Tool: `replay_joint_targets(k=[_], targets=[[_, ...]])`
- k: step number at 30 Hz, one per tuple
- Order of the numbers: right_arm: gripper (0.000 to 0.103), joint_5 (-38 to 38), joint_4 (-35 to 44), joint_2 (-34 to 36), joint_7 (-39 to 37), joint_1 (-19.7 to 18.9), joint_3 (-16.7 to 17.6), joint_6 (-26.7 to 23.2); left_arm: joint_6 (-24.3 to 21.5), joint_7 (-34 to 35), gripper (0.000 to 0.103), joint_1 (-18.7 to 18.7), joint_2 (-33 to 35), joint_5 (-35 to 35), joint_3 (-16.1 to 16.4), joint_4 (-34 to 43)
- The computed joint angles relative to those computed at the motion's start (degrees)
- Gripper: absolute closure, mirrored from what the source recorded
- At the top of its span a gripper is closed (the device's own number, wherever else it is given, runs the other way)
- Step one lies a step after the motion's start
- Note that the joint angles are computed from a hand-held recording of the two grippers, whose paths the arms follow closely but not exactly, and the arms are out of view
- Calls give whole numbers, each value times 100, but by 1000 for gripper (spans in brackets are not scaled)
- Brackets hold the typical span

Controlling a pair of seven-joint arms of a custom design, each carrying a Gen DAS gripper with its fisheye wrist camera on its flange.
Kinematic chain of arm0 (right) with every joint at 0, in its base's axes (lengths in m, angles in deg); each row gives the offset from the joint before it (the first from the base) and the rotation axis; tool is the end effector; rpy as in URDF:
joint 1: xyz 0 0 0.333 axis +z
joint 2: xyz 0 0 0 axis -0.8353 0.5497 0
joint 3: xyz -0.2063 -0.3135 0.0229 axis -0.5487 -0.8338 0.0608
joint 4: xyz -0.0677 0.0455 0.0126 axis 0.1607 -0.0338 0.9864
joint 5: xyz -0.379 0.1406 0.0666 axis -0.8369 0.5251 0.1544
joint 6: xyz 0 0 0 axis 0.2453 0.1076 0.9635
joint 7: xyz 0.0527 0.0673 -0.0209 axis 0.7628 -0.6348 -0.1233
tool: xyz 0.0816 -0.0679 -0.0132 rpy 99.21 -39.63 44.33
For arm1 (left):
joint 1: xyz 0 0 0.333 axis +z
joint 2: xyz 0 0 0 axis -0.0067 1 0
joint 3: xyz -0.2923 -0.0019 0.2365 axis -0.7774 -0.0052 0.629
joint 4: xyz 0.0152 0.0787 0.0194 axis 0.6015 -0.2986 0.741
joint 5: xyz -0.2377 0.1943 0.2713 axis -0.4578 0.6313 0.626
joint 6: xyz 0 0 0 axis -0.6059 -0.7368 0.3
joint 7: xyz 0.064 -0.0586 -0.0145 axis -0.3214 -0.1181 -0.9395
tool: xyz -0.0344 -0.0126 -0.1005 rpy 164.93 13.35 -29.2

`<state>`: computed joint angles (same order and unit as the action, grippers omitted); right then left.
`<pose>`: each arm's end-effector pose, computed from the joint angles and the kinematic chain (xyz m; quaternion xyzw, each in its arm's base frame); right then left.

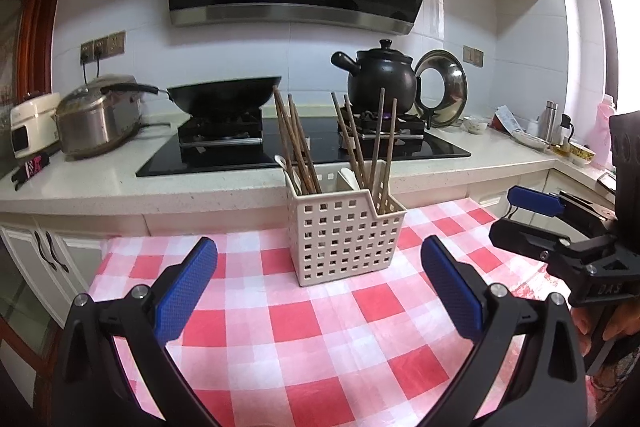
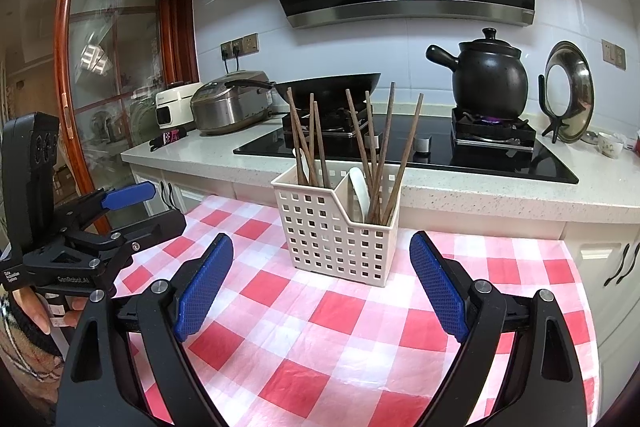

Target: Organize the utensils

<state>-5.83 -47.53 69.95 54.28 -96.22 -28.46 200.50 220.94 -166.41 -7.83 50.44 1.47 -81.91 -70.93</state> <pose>0.4996 0.1588 0.5856 -0.5783 0.5944 -0.3482 0.4371 0.5913 -0.1283 0.5919 -0.3846 0.7389 -0.4970 0.2432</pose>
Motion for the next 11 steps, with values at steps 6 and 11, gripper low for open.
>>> replay_joint_targets(k=[6, 11], targets=[[18, 69, -28, -57, 81, -73, 61, 21, -188, 24, 4, 33, -25, -128, 34, 5], [18, 62, -51, -96, 100, -53, 35, 40, -210, -39, 4, 44, -29, -106, 36, 7]])
